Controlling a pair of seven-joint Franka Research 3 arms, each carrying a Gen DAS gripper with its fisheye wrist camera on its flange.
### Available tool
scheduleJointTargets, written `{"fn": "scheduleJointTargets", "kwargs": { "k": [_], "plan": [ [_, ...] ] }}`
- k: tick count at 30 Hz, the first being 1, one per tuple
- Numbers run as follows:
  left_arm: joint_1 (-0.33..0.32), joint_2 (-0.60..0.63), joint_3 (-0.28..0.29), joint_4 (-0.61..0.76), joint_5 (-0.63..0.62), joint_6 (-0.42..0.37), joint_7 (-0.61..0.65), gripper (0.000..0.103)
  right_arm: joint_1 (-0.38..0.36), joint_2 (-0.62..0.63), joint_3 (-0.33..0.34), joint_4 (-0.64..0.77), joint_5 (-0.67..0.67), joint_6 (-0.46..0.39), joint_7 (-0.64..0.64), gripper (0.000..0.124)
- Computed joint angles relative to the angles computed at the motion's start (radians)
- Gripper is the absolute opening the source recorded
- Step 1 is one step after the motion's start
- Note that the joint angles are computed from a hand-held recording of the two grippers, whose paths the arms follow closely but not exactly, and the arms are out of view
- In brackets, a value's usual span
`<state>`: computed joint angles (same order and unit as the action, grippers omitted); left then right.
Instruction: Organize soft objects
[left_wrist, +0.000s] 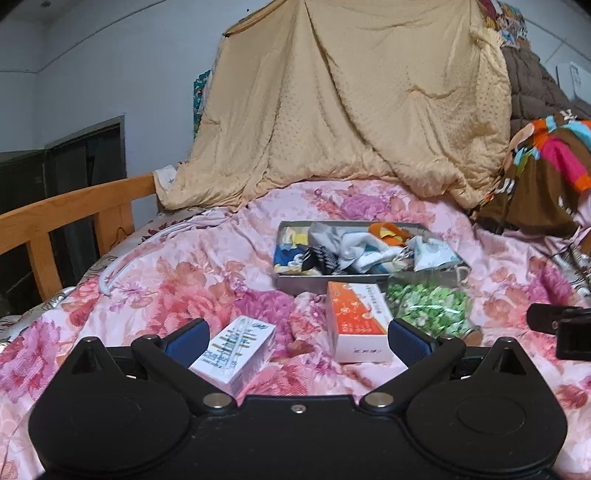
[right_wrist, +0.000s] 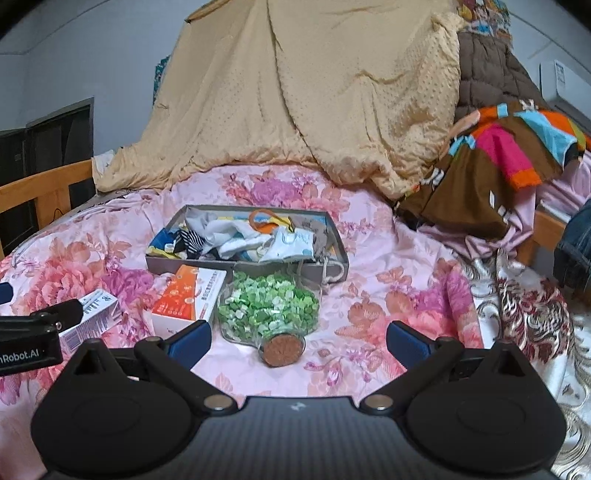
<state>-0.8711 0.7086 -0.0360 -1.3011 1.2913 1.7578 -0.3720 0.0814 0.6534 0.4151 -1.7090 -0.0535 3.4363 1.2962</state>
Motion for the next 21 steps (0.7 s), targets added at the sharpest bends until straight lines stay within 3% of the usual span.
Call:
{"fn": "scheduleJointTargets", "kwargs": {
  "k": [7, 21],
  "plan": [
    [0.013, 0.022, -0.005, 0.029, -0.052, 0.0, 0.025, 0.102, -0.018, 0.02, 0.025, 0.031, 0.048, -0.074, -0.003, 0.103],
    [0.012, 0.027, 0.002, 0.036, -0.087, -0.002, 0.031, 0.102, 0.006, 0.013, 0.01, 0.034, 0.137, -0.098, -0.08, 0.103]
  ]
}}
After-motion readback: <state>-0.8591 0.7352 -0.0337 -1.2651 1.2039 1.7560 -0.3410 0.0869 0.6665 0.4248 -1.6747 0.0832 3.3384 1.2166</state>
